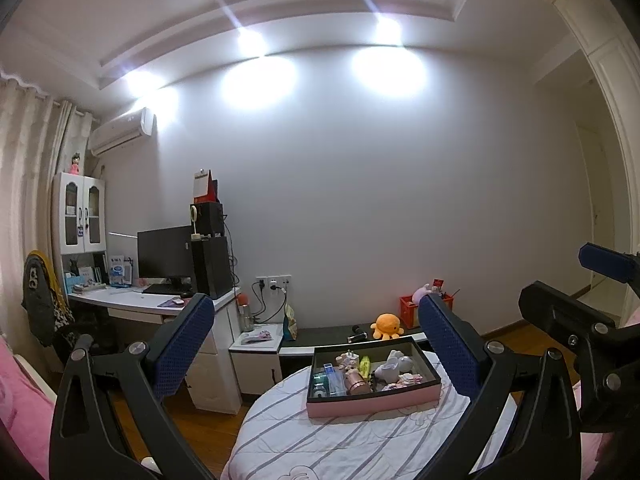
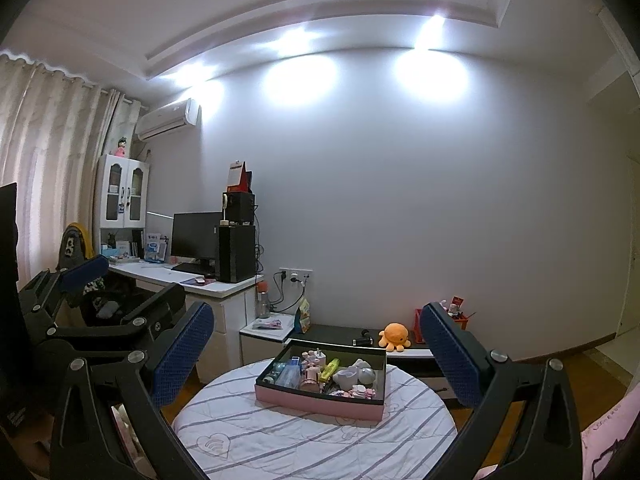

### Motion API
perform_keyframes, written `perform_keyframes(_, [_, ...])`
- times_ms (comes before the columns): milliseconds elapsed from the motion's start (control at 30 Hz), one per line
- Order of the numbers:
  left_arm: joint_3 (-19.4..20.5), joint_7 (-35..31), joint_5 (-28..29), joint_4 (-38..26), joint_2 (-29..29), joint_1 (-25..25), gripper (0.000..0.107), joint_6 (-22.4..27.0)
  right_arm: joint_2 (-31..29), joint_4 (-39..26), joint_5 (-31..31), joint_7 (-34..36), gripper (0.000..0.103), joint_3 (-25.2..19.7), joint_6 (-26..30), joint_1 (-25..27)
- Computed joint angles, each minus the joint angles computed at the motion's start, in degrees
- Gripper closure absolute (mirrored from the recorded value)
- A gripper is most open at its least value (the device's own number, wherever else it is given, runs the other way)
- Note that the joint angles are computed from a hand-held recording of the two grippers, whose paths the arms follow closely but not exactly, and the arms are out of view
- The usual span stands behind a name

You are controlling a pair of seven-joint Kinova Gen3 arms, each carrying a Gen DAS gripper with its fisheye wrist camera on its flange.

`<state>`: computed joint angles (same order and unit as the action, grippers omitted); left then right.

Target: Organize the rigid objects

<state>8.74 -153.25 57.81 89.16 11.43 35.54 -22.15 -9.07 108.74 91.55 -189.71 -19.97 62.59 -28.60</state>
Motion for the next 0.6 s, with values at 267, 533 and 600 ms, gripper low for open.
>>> perform_keyframes(267, [0.0, -0.4, 0.4, -0.2, 0.1, 0.1, 0.005, 0.1, -0.2, -0.3, -0.4, 0.4, 0.0, -0.1, 0.6, 0.0])
perform_keyframes(533, [0.0, -0.9, 0.4, 0.1, 0.1, 0.7, 0.005, -1.5, -0.2, -0.3, -0.3, 0.3, 0.0, 0.0, 0.2, 0.3])
perform_keyframes(600, [0.3, -1.4, 0.4, 0.3, 0.0, 0.8, 0.005, -2.3, -0.3, -0.3, -0.4, 0.4, 0.0, -0.1, 0.3, 0.3])
